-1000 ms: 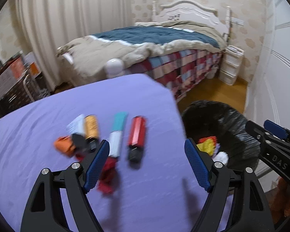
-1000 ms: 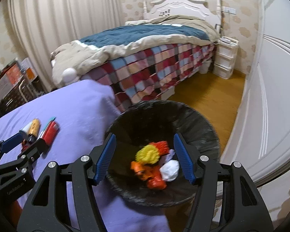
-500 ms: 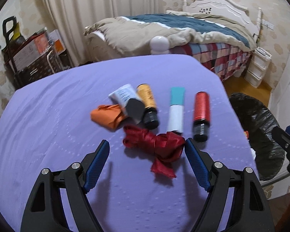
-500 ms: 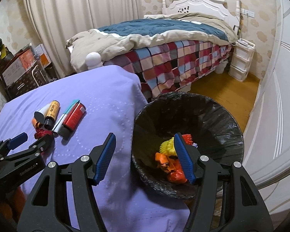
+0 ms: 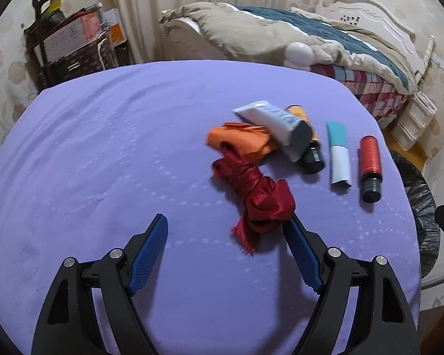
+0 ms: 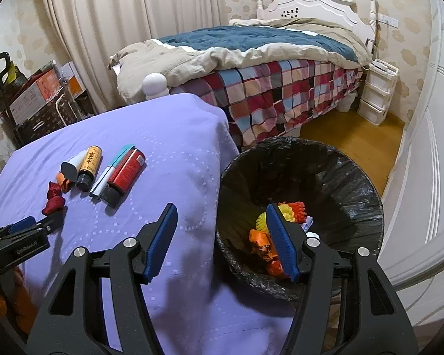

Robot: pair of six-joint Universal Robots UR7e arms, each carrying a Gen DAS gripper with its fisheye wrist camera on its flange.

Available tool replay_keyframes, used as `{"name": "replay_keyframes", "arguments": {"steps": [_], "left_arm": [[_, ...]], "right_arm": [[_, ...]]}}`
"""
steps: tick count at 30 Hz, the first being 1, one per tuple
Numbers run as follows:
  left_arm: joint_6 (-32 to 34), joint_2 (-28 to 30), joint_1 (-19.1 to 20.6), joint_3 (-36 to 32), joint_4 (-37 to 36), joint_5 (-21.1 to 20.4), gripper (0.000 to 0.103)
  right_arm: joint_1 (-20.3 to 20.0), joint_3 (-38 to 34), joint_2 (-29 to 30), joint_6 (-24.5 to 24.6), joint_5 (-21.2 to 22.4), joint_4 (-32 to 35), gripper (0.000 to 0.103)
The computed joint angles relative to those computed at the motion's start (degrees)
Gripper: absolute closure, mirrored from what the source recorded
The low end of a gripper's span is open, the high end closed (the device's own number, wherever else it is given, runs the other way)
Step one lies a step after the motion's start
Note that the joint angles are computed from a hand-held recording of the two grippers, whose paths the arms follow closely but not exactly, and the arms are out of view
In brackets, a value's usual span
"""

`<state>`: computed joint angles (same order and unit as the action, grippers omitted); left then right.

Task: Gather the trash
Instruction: 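Move both grippers back over the table toward the red ribbon and spray can, then grasp the red ribbon with the left gripper while the right gripper grasps the red spray can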

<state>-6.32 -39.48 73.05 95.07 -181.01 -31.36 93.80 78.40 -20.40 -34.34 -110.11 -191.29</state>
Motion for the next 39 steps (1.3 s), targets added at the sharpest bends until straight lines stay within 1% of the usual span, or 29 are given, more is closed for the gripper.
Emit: {"name": "replay_keyframes", "arguments": {"steps": [3, 7, 13, 16, 19, 20, 21, 22, 23, 24, 25, 29, 33, 39], "left_arm": [[0.1, -0.4, -0.1, 0.8, -0.6, 0.1, 0.026], [2.9, 0.1, -0.7, 0.7, -2.8, -0.6, 0.026], [5.0, 1.2, -0.6, -2.2, -3.6, -2.8, 0.026], [6.7, 2.6, -0.4, -4.4, -4.0, -1.5, 0.026], [5.4, 2.7, 0.2, -5.6, -1.7, -0.8, 0.026], [5.3, 2.5, 0.4, -5.5, -1.3, -1.2, 0.028], [5.7, 2.3, 0.5, -5.3, -1.8, -1.6, 0.032], [6.3, 2.2, 0.6, -5.1, -2.0, -1.6, 0.042], [6.5, 2.0, 0.7, -4.9, -1.6, -1.7, 0.049], [6.4, 1.6, 0.9, -4.6, -0.8, -2.5, 0.052], [6.1, 1.1, 1.1, -4.1, -0.2, -3.3, 0.057], [8.8, 0.7, 1.1, -2.6, -2.7, -3.5, 0.073], [9.7, -0.9, 1.6, -0.4, -4.4, -6.1, 0.075], [11.9, -2.4, 2.0, 1.8, -6.9, -6.1, 0.076]], "right_arm": [[0.1, -0.1, 0.3, -0.1, 0.0, 0.3, 0.042], [0.2, -0.3, 0.5, -0.3, -0.1, 0.5, 0.042], [0.3, -0.3, 0.6, -0.3, -0.1, 0.4, 0.042], [0.3, -0.3, 0.6, -0.3, 0.0, 0.4, 0.042], [0.5, -0.5, 0.7, -0.2, 0.0, 0.7, 0.042], [0.6, -0.5, 0.7, -0.3, 0.1, 0.8, 0.042], [0.8, -0.6, 0.8, -0.3, 0.1, 0.9, 0.042], [0.9, -0.7, 0.9, -0.4, 0.1, 1.0, 0.042], [1.0, -0.9, 0.9, -0.4, 0.1, 1.1, 0.042], [1.2, -1.1, 1.1, -0.5, 0.1, 1.4, 0.042], [1.2, -1.2, 1.1, -0.5, 0.2, 1.6, 0.042], [1.7, -1.8, 1.7, -0.8, 0.3, 2.4, 0.042], [2.2, -2.6, 2.3, -0.9, 0.6, 3.8, 0.042], [3.4, -6.1, 4.6, -0.3, 0.8, 7.4, 0.042]]}}
